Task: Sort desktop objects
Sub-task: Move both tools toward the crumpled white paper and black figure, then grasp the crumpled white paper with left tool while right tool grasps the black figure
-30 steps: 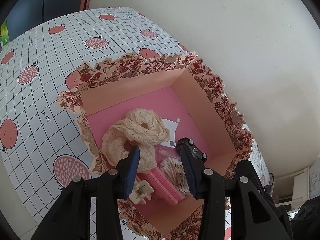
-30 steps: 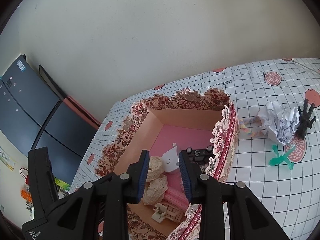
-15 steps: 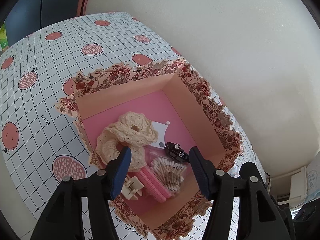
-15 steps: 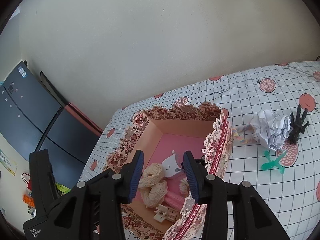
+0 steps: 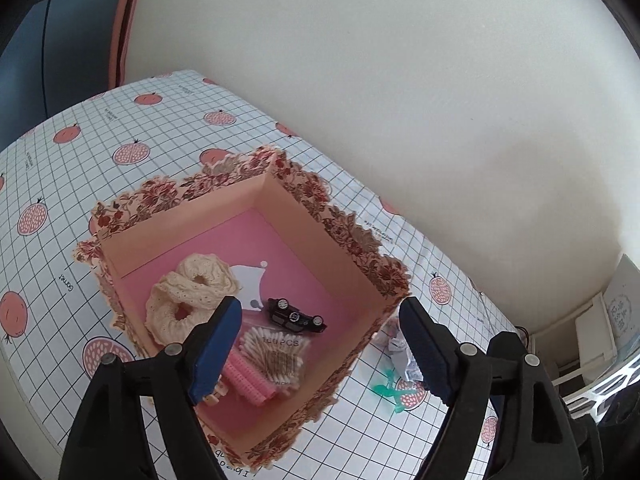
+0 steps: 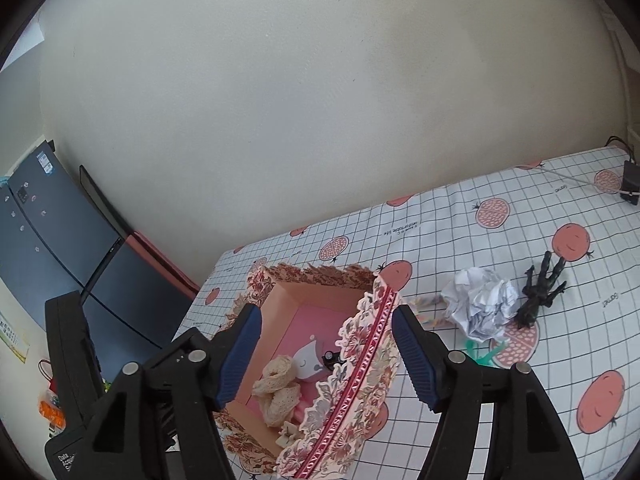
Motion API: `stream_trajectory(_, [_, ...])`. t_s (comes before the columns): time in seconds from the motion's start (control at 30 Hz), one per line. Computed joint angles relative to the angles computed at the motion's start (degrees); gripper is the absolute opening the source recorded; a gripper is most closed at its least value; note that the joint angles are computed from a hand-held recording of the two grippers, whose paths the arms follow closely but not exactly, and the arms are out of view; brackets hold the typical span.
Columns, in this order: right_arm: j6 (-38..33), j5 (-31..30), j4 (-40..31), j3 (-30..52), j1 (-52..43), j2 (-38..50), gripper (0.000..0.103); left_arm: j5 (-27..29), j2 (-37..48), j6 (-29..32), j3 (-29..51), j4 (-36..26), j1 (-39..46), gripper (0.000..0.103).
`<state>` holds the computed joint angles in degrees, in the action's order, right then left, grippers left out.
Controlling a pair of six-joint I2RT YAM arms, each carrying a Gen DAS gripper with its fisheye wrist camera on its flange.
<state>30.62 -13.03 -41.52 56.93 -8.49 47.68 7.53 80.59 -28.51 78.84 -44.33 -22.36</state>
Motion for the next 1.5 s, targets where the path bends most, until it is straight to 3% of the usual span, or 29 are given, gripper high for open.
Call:
stream_trajectory(0.23, [-8.52,-14.1,-4.47,1.53,-19.52,-1.08,0.075,-3.8,0.25,-0.18,1.53,2.09,-8.78,0.084])
stream_trajectory(0.53, [-18.88,-26.21,-8.13,2.1,-39.0,2.5,0.076,-8.64,3.33,-1.65,2.91,3.77,-18.4,0.084])
stream_trajectory(0.83, [-23.0,-23.19,-5.05,1.06,-46.11,9.27,0.076,-11.92,11.4,-1.26,7.42,3.34,-23.27,0.084])
stream_trajectory(1.13, [-21.36,-15.86,1.88,-2.48,-42.21,21.68,0.076,-11.35,22.96,-3.32,9.57,4.37,-23.52,0.084])
stream_trajectory(1.37, [-18.48,-14.44,8.78,-5.24,-39.5,27.5,0.076,-8.92,28.77,-2.86,12.57,7.32,-22.09,0.084])
stream_trajectory(1.5, [-18.06,-11.86,11.87,-6.22,-37.52,29.28,0.076,-4.21,30.34,-4.01,11.53,9.53,-20.99,0.084])
